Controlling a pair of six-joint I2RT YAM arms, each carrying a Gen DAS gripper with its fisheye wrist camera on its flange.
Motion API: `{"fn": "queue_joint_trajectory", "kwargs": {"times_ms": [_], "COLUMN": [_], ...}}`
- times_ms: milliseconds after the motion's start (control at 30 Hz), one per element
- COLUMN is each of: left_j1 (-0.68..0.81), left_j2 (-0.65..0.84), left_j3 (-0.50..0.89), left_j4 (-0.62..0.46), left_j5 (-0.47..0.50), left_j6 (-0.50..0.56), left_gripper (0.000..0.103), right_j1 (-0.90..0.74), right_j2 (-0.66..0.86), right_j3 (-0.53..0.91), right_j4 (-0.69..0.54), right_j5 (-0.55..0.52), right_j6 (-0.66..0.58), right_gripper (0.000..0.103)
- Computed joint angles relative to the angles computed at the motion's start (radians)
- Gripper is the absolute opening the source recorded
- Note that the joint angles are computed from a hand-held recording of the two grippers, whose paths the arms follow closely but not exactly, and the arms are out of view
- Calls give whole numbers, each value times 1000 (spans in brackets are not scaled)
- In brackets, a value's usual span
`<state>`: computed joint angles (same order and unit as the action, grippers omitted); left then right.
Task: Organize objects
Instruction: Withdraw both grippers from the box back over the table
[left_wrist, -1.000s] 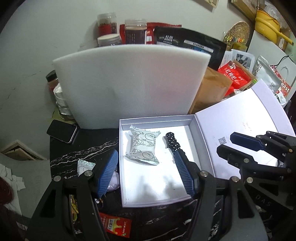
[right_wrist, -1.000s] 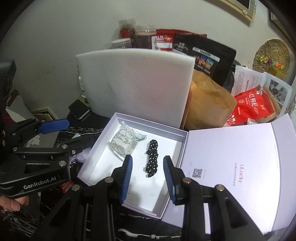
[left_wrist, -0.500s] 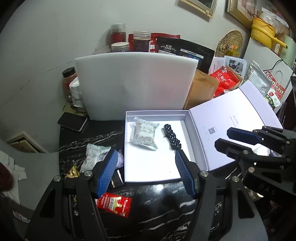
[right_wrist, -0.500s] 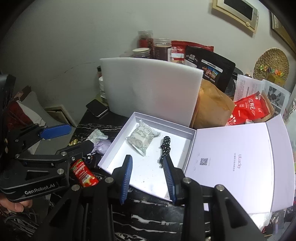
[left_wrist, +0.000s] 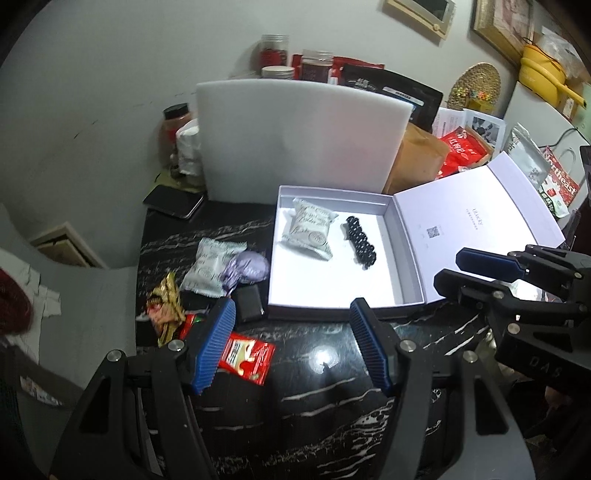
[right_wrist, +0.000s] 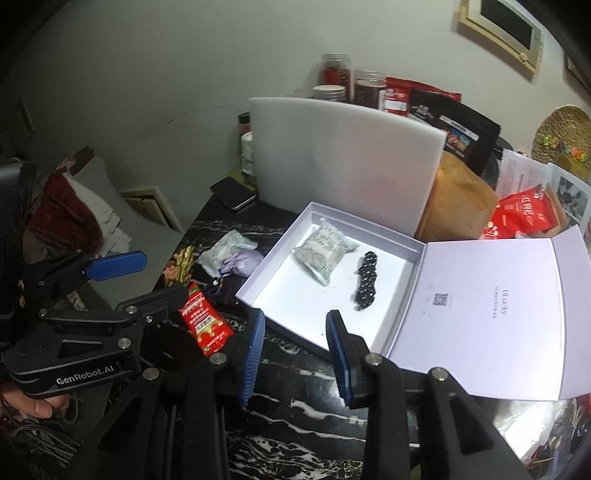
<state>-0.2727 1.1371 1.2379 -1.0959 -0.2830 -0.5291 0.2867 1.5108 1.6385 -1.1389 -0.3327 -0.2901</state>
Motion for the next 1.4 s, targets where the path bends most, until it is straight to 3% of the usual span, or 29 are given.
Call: {"fn": "queue_joint_trajectory", "kwargs": {"times_ms": [467, 667, 833, 1033, 1167, 1400], "left_j1": [-121, -105, -10, 160, 309, 613], "left_j2": [-221, -298, -348, -398, -416, -414], "left_j3": [-190, -252, -300, -369, -415, -496], "left_j4": [-151, -191, -179, -121, -74, 25], "left_j5": [-113, -121, -86, 3, 91, 263], "left_j6": [-357, -423, -362, -206, -57, 233], "left_gripper": [63, 63, 63, 63, 63, 63], "right_j1": [74, 103, 125, 179, 223, 306], "right_j2": [-47, -60, -59, -34, -12, 40], "right_j3": [-150, -204, -246, -273, -292, -323], "right_j4": [-5, 7, 29, 68, 101, 164], "right_j5": [-56, -70, -68, -45, -33, 2], "right_j6": [-120, -138, -129, -85, -40, 36], "right_gripper": [34, 34, 34, 34, 34, 44]}}
